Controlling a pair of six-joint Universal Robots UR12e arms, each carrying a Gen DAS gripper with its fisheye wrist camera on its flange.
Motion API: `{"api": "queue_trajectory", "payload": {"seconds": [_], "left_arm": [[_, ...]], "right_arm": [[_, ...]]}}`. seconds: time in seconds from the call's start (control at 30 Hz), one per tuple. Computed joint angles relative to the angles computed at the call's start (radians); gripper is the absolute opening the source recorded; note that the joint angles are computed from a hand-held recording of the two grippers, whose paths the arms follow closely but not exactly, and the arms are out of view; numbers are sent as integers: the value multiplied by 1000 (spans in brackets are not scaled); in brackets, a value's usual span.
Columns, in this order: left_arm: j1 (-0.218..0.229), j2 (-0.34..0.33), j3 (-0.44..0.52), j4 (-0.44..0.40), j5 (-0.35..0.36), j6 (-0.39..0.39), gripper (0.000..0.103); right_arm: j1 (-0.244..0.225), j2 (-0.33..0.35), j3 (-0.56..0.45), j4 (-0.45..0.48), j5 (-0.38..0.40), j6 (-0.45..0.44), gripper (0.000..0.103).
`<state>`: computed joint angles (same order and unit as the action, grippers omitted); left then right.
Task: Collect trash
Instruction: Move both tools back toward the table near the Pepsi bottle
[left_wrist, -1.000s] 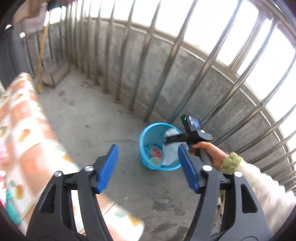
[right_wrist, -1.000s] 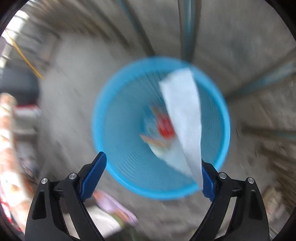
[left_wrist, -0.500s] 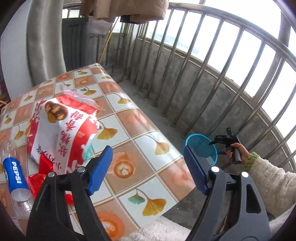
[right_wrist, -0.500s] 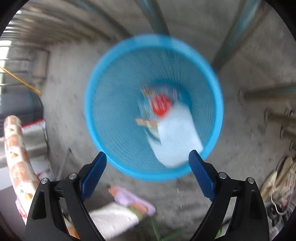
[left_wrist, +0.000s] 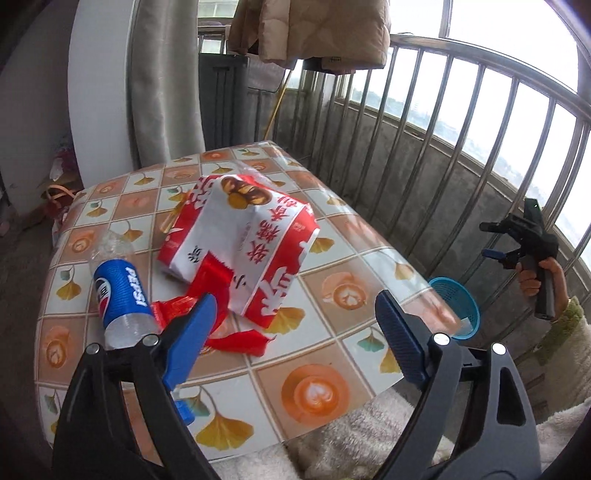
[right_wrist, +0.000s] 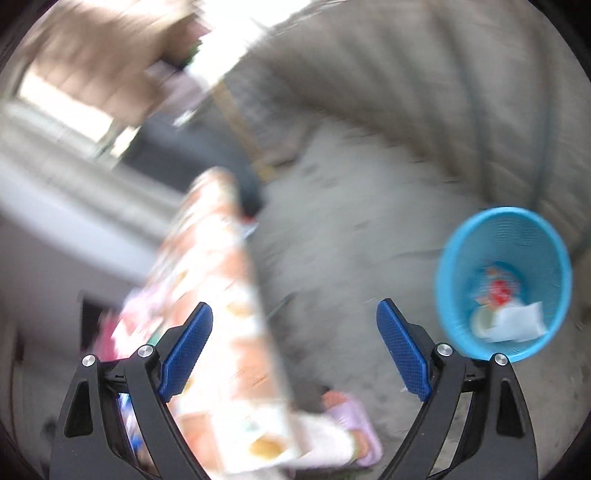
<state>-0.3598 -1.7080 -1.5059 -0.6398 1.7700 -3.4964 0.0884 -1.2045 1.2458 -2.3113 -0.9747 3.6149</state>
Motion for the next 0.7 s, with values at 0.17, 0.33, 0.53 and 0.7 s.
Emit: {"api": "queue_trajectory", "payload": {"seconds": [0.17, 0.33, 0.53, 0.7], "left_arm": [[9, 30, -47, -3, 45, -18, 83], [6, 37, -70, 15, 92, 60, 83], [-2, 23, -68, 41, 147, 144, 74], [-29, -28, -14, -32, 263, 281, 61]], "right_arm": [[91, 14, -42, 19, 121, -39, 88], [172, 54, -126, 89, 120, -96, 88], [224, 110, -207, 136, 144, -96, 82], [245, 177, -289, 166, 196, -38, 76]]}}
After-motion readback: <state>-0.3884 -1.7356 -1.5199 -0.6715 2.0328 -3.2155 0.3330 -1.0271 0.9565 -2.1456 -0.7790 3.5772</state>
